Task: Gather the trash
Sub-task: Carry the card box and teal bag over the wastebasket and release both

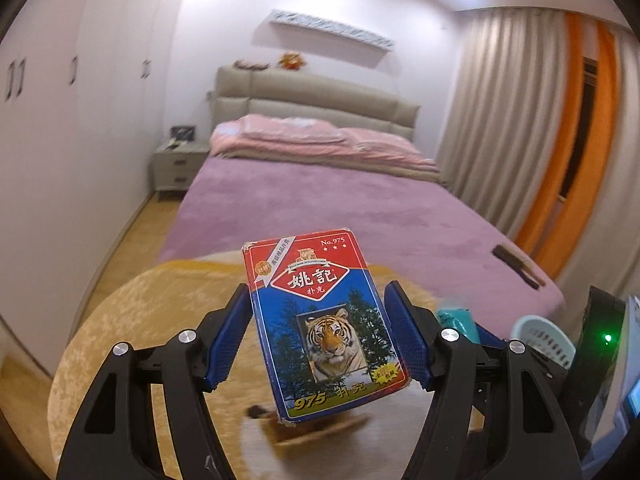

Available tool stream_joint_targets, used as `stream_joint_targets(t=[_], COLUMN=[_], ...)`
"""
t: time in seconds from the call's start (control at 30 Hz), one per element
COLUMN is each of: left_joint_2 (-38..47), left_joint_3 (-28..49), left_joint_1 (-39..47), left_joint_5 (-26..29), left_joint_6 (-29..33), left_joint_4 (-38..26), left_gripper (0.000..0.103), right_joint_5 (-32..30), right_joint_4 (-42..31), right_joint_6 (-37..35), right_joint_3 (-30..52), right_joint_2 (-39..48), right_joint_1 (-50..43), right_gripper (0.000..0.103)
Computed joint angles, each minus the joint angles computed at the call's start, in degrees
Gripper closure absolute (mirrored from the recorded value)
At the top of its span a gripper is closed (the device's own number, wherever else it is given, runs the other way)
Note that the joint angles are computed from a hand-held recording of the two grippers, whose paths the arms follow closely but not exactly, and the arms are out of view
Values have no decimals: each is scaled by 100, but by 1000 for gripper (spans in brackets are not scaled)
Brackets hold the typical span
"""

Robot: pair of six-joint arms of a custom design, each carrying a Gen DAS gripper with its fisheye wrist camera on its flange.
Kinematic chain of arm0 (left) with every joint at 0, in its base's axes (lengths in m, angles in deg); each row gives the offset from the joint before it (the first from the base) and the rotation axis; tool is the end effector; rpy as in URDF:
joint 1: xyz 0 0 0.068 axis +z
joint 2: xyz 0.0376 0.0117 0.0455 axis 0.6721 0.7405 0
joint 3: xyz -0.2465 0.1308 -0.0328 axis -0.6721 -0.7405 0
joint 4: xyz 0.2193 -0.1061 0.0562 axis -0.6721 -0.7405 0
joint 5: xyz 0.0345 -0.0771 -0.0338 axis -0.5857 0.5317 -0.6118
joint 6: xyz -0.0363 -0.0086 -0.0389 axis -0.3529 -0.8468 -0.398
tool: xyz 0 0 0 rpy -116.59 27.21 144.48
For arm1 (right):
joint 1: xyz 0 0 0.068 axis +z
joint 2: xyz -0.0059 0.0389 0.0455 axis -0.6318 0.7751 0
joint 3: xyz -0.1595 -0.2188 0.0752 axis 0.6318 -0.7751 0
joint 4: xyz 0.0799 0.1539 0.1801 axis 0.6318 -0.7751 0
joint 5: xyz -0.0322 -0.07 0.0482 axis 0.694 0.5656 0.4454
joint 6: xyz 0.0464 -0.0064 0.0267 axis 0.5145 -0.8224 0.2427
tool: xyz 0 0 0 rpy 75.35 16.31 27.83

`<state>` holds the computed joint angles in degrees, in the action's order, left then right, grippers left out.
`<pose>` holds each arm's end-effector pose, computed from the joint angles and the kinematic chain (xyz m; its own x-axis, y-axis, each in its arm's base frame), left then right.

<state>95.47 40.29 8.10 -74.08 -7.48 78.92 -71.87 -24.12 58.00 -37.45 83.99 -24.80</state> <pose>0.2434 -0.1543 0.1742 -0.4941 -0.0541 -0.8677 0.2121 0.9604 -0.1806 0.2268 0.0566 0.0988 -0.5084 0.1163 -0.8532 -0.0939 0.9774 0.1892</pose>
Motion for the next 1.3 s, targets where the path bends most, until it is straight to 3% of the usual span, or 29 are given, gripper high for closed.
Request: stream_joint_targets(t=[0.1,0.17,0.3,0.4,0.53,0.77,0.93,1.3], left_joint_2=[-15,101,579,1089,1869,3478,4541,5946], left_joint_3=[254,514,1192,1745,2564,4608,6110,8271], left_joint_1=[-486,-833,-1505,-1864,-2228,-2541,-2670,-2774], left_joint_5=[-71,-110,-123,-15,490,1150,1401,1561], left_joint_6=[-45,-72,-82,-124,-430,-582,-507,-424], left_joint_4=[-115,-165,-254,-298,-313,-1128,-1998,-3412], left_gripper=[37,37,37,37,37,37,37,37], right_joint_5=[-244,-510,-1682,-2804,-3712,-4060,-3926,-3491], right_joint_4=[-90,-648,-2132,-2955,-3033,-2881,-3000,-3492], right_joint_6=[-163,-322,-718,-1121,-1462,-1862,-1978,-1963], right_joint_3=[-595,-896,-1080,-903,-622,82,722,1799], right_joint_2=[-950,-1960,-3812,-4365,-3878,-2366,-1286,358], right_joint_1=[-600,-1285,-3246,-4989,-6474,-7726,-8106,-8338], right_gripper=[66,66,66,66,66,66,66,66])
